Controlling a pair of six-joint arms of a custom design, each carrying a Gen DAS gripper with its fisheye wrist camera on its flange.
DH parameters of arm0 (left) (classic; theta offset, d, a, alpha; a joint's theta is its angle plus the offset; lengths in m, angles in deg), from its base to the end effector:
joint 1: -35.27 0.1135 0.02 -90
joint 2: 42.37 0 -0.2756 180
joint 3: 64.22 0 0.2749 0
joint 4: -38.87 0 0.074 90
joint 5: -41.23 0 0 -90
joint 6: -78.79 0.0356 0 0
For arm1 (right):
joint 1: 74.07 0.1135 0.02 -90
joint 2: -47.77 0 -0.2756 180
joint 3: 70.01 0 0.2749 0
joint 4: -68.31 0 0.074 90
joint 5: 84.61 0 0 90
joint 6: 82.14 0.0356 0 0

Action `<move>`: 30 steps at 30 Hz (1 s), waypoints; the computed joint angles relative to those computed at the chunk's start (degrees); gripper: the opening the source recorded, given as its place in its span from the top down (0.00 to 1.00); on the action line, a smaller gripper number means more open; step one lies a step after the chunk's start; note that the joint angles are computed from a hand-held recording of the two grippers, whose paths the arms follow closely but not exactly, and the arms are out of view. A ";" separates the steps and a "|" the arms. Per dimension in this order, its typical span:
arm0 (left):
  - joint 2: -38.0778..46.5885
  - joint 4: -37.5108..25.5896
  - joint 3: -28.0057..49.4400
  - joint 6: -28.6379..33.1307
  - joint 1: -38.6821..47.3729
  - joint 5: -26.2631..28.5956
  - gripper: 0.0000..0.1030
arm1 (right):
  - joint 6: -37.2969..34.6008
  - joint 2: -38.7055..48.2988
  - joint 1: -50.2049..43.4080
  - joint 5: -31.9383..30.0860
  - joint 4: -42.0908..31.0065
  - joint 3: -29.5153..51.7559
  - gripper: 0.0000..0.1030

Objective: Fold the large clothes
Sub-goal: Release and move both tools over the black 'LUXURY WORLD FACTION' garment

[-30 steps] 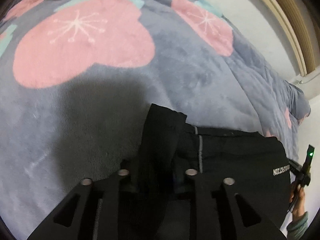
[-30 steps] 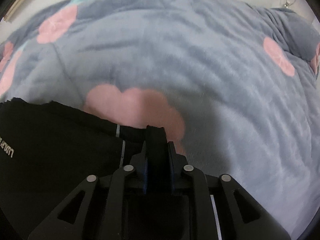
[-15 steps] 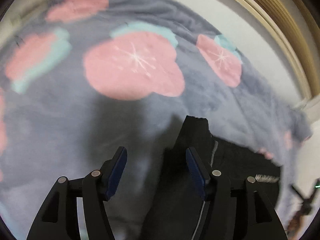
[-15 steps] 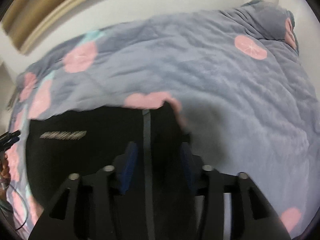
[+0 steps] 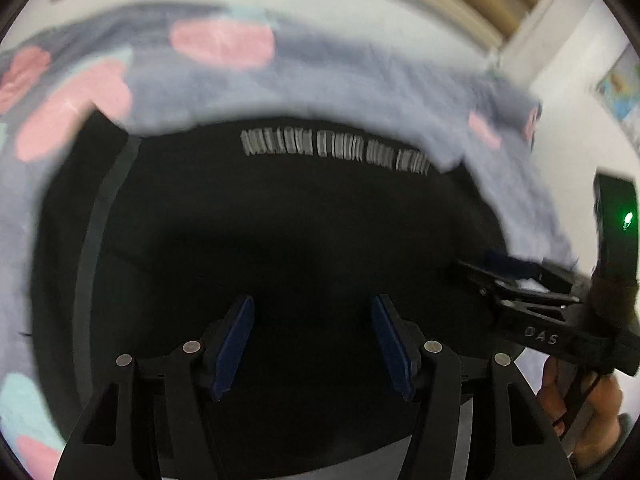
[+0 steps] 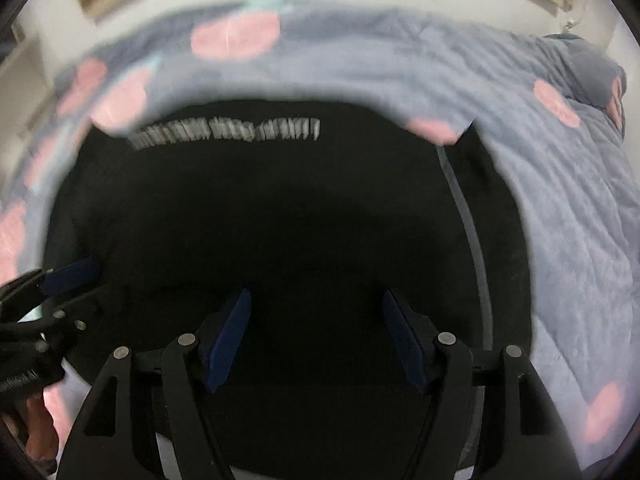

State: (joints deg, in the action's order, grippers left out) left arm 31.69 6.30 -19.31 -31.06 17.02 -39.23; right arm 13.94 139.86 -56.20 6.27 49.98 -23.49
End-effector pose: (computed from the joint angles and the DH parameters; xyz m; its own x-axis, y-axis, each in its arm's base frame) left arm 0.2224 -0.0795 0.1485 -0.9168 -0.0503 -0.3961 0.0766 0.9514 -0.2982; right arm 0.2578 0.0825 0.0942 -0.8817 -0.1730 -0.4389 -0.2082 0.9775 0.0329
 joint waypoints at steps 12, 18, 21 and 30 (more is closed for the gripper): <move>7.90 -0.71 3.72 1.25 0.71 -0.54 0.38 | -1.86 4.66 -3.51 -5.71 -2.77 4.01 0.24; -0.02 -3.54 8.59 2.29 7.42 3.70 0.38 | -1.22 1.20 -4.16 -8.45 -5.56 11.20 0.24; 8.84 -3.40 13.87 2.55 9.81 4.36 0.38 | -0.79 10.33 -3.34 -6.23 -6.91 18.90 0.25; 26.91 -4.69 21.92 0.06 7.46 1.43 0.38 | -0.68 23.54 -4.43 -7.88 -10.18 26.99 0.21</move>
